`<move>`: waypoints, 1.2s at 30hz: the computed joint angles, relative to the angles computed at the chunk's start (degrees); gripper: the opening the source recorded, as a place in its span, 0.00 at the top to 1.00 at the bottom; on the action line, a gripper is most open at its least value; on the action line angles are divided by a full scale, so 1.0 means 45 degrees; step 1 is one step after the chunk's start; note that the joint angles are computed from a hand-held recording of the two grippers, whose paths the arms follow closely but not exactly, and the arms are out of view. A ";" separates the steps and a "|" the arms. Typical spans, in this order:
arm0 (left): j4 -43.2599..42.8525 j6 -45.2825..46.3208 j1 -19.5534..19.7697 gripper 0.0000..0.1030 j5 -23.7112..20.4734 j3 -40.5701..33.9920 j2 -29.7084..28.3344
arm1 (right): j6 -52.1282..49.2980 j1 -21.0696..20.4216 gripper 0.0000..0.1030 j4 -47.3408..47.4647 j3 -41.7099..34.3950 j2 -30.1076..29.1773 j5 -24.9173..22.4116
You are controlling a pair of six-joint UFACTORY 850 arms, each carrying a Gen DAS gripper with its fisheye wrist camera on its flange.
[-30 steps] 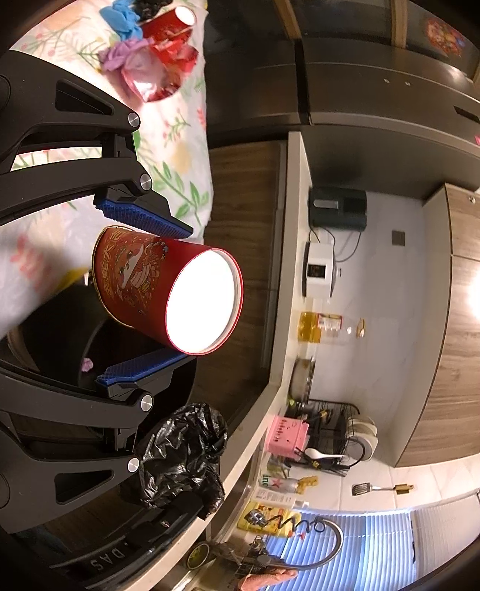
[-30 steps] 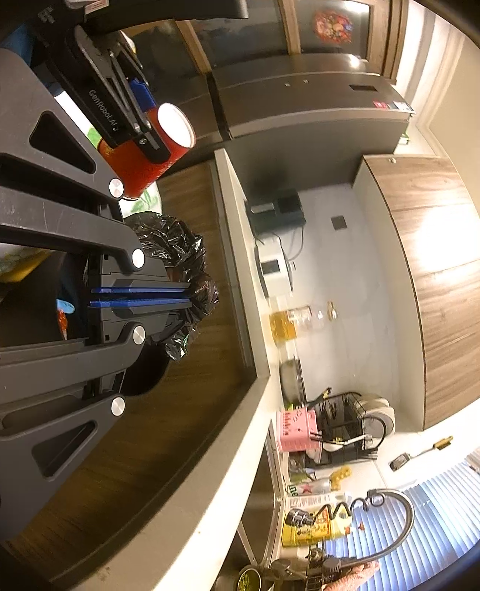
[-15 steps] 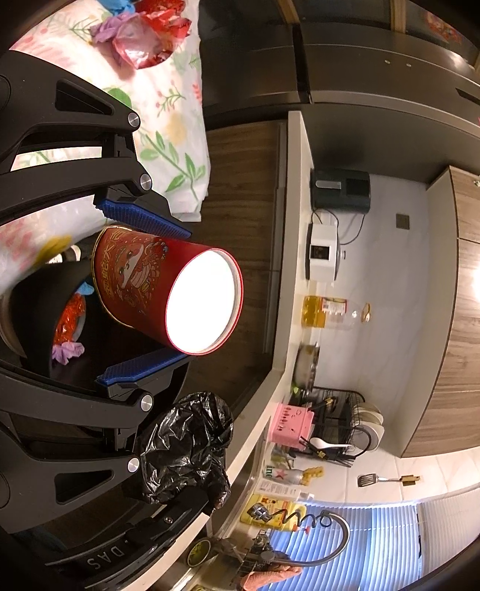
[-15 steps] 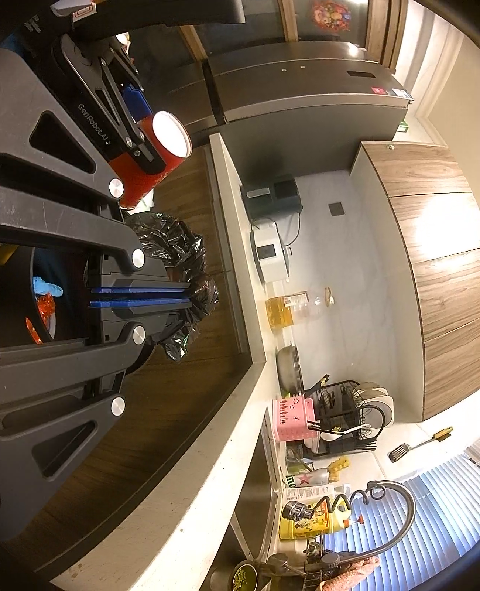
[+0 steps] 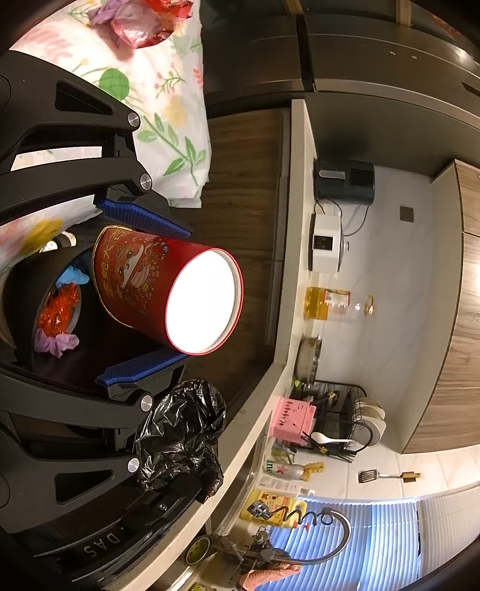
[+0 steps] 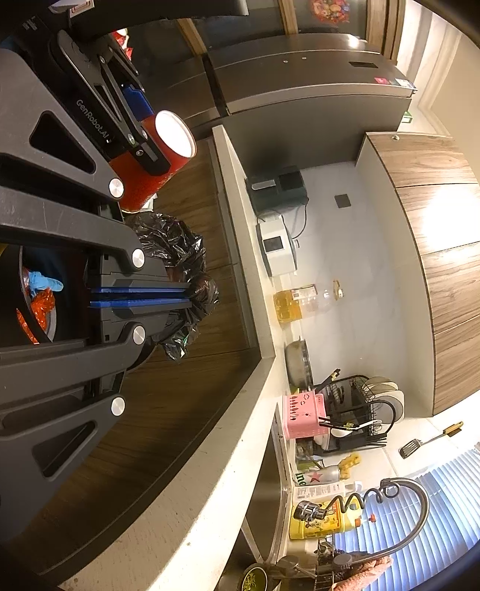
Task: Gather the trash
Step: 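Open both grippers to drop the red cup and black bag into the bin, then move both open tools back toward the trash pile on the table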
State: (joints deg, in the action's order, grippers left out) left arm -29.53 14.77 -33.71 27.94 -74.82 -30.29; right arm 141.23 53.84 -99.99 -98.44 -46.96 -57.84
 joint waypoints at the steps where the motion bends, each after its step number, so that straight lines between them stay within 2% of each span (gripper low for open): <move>1: -0.0013 -0.0006 0.0012 0.43 -0.0010 -0.0046 -0.0048 | 0.0015 -0.0017 0.96 0.0001 0.0000 -0.0004 0.0034; 8: 0.1071 -0.1310 0.0123 0.42 -0.0107 -0.0199 -0.0275 | 0.0046 -0.0141 0.94 -0.0124 -0.0041 -0.0078 0.0378; 9: 0.1217 -0.1447 0.0125 0.42 -0.0121 -0.0230 -0.0317 | 0.0157 -0.0160 0.92 -0.0207 0.0009 -0.0064 0.0429; 10: 0.1512 -0.1728 0.0141 0.42 -0.0125 -0.0247 -0.0367 | 0.0243 -0.0183 0.84 -0.0277 0.0062 -0.0039 0.0465; 11: 0.1653 -0.1869 0.0154 0.42 -0.0150 -0.0268 -0.0402 | 0.0321 -0.0199 0.80 -0.0315 0.0134 -0.0004 0.0455; 14: 0.2151 -0.2347 0.0193 0.41 -0.0318 -0.0388 -0.0547 | 0.0548 -0.0189 0.74 -0.0294 0.0322 0.0102 0.0309; 17: 0.2532 -0.2665 0.0211 0.32 -0.0401 -0.0427 -0.0634 | 0.0748 -0.0162 0.69 -0.0231 0.0504 0.0213 0.0125; 19: 0.2638 -0.2722 0.0215 0.30 -0.0433 -0.0416 -0.0659 | 0.0842 -0.0137 0.65 -0.0125 0.0646 0.0308 0.0044; 22: 0.2419 -0.2519 0.0233 0.27 -0.0480 -0.0318 -0.0624 | 0.0885 -0.0092 0.59 0.0011 0.0774 0.0396 -0.0019; 27: 0.2065 -0.2433 0.0323 0.16 -0.0285 0.0305 -0.0212 | 0.0733 0.0051 0.49 0.0166 0.0802 0.0409 0.0021; 33: 0.0272 -0.1017 0.0261 0.08 0.0124 0.1467 0.0611 | 0.0514 0.0367 0.35 0.0314 0.0777 0.0376 -0.0002; 36: -0.0717 -0.0203 0.0191 0.07 0.0479 0.2092 0.1044 | 0.0402 0.0573 0.31 0.0344 0.0722 0.0328 -0.0075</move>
